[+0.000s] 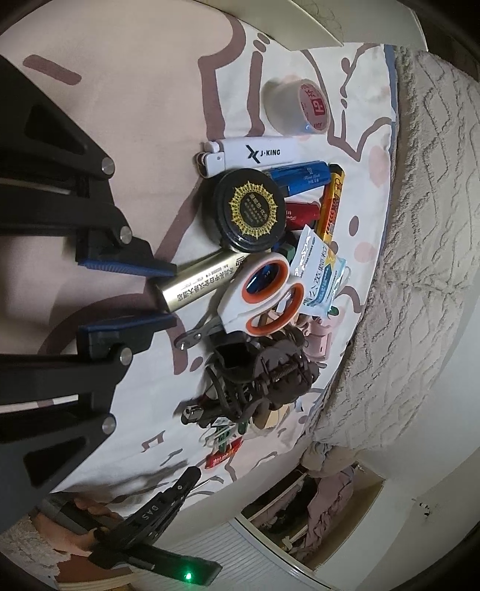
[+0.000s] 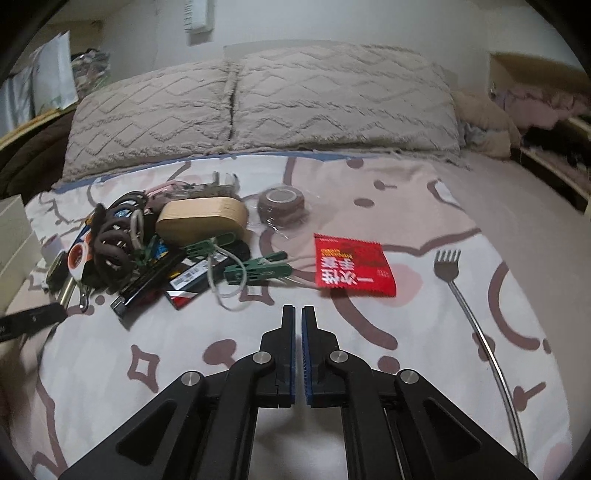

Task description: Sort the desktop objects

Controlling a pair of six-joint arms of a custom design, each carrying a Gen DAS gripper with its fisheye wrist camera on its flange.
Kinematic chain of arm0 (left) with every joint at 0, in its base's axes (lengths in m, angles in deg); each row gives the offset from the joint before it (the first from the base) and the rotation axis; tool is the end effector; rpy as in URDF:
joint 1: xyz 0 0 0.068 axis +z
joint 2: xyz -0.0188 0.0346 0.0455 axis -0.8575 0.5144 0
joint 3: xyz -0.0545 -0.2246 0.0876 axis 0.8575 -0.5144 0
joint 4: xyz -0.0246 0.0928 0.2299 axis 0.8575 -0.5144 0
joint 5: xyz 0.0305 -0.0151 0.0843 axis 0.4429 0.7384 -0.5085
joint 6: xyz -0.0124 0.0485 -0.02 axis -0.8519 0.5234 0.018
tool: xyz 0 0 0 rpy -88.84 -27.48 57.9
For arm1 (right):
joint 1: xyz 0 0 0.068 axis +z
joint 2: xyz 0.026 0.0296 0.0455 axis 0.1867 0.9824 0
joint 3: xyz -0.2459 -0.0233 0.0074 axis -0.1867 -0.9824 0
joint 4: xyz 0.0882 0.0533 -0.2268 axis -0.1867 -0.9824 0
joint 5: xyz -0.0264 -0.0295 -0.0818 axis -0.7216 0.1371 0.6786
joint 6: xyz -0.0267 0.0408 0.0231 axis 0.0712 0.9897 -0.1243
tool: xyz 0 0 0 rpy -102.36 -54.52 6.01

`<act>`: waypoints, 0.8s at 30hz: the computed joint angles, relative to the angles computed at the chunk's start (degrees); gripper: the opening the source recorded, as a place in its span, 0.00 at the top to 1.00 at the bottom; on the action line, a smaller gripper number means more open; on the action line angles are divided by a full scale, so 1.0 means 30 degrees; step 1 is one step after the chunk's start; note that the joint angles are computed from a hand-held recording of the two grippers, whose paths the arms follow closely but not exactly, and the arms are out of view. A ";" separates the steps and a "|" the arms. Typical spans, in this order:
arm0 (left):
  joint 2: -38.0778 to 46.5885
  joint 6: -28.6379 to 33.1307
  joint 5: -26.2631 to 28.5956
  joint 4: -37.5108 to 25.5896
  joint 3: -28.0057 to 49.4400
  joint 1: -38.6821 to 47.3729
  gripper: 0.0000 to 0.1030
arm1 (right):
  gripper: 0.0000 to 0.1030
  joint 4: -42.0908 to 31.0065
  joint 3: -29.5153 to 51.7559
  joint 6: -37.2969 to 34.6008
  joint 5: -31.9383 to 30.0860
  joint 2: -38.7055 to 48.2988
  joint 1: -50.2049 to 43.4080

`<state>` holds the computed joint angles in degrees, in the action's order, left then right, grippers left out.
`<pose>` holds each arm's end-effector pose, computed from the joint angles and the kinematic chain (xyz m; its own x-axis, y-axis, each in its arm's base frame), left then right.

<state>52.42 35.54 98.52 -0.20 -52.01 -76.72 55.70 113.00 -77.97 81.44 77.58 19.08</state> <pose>0.2247 -0.0778 0.1423 -0.7825 -0.1467 -0.6052 0.1224 0.9167 -0.3804 0.2495 0.0358 0.1336 -0.6641 -0.0315 -0.7470 -0.0863 0.9957 0.0348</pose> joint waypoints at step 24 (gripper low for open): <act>-1.0812 -0.2402 -0.4882 -0.8516 -0.3504 -0.6699 0.81 | 0.96 -0.0635 0.0910 0.0544 -0.4111 0.1584 -0.2046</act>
